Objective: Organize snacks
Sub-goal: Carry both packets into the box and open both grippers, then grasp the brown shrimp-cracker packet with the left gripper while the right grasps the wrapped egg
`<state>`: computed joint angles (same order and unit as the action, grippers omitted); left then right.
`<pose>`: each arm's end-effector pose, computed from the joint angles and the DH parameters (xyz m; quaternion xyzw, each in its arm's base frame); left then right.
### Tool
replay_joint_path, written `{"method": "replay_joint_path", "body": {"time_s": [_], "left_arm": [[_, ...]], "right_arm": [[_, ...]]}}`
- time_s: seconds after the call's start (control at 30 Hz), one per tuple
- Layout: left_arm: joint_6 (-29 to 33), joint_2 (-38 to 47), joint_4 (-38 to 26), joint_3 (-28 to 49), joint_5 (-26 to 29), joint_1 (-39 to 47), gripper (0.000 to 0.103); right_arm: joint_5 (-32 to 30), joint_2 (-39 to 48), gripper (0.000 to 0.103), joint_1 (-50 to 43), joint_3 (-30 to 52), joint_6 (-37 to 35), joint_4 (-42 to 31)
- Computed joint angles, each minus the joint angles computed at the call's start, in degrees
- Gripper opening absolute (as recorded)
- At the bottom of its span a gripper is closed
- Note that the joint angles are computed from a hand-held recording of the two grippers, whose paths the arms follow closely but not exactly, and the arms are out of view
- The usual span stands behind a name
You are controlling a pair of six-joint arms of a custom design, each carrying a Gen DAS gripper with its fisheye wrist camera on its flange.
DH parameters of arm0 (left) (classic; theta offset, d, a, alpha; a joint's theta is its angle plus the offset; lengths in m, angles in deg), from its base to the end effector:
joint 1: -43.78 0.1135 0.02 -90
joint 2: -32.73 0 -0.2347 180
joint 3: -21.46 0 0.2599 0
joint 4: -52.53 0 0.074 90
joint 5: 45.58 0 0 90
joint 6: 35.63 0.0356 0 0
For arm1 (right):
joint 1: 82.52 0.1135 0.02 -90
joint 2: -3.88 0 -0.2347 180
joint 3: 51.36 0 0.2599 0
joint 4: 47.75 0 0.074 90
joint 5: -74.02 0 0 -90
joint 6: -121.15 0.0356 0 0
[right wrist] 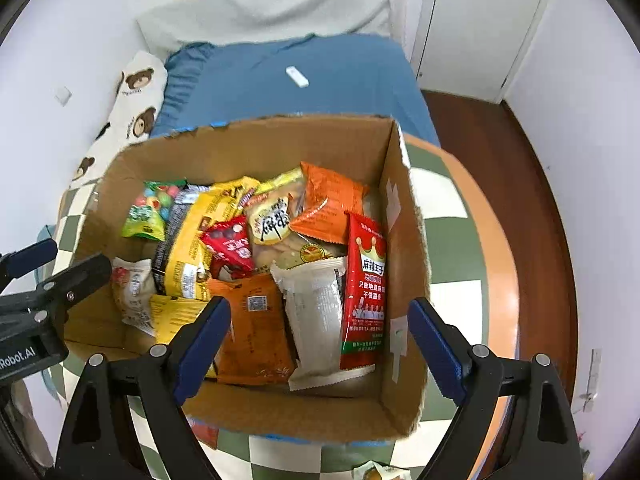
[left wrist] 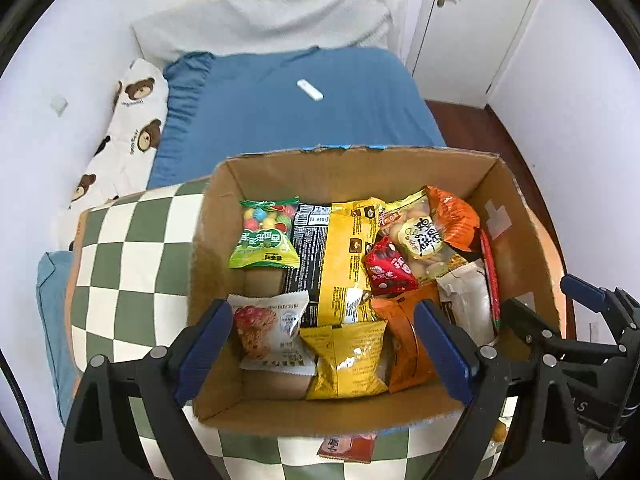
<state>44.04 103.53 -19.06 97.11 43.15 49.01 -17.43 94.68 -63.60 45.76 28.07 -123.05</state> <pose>0.2440 0.0231 0.2564 -0.1348 0.9701 0.0019 0.2019 0.3033 0.1049 0.2745 -0.1899 0.9646 0.0375 0.1789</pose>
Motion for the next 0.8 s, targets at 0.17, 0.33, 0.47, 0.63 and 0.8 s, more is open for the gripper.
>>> {"method": "replay_joint_path", "body": {"time_s": [0.17, 0.33, 0.47, 0.63, 0.8], "left_arm": [[-1.7, -9.8, -2.2, -3.4, -1.8, -1.4, 0.093], [-3.8, -18.6, -5.8, -4.5, -4.7, -3.7, 0.093], [-6.2, -24.0, -9.8, -3.7, -6.6, -6.8, 0.093], [-10.6, -29.5, -14.7, -2.5, -9.8, -12.3, 0.093], [-16.5, -33.0, -18.6, -1.3, -16.8, -19.8, 0.103]], "right_arm": [[0.3, -9.3, 0.092, 0.8, -4.8, 0.7, 0.5], [1.5, -20.1, 0.092, 1.9, -9.6, 1.0, 0.2], [1.8, -26.8, 0.092, 2.1, -10.5, 0.9, -1.7], [0.7, -33.7, 0.092, 1.2, -10.5, 1.6, -4.6], [-0.3, -38.8, 0.099, -0.4, -11.0, 1.7, -7.0]]}}
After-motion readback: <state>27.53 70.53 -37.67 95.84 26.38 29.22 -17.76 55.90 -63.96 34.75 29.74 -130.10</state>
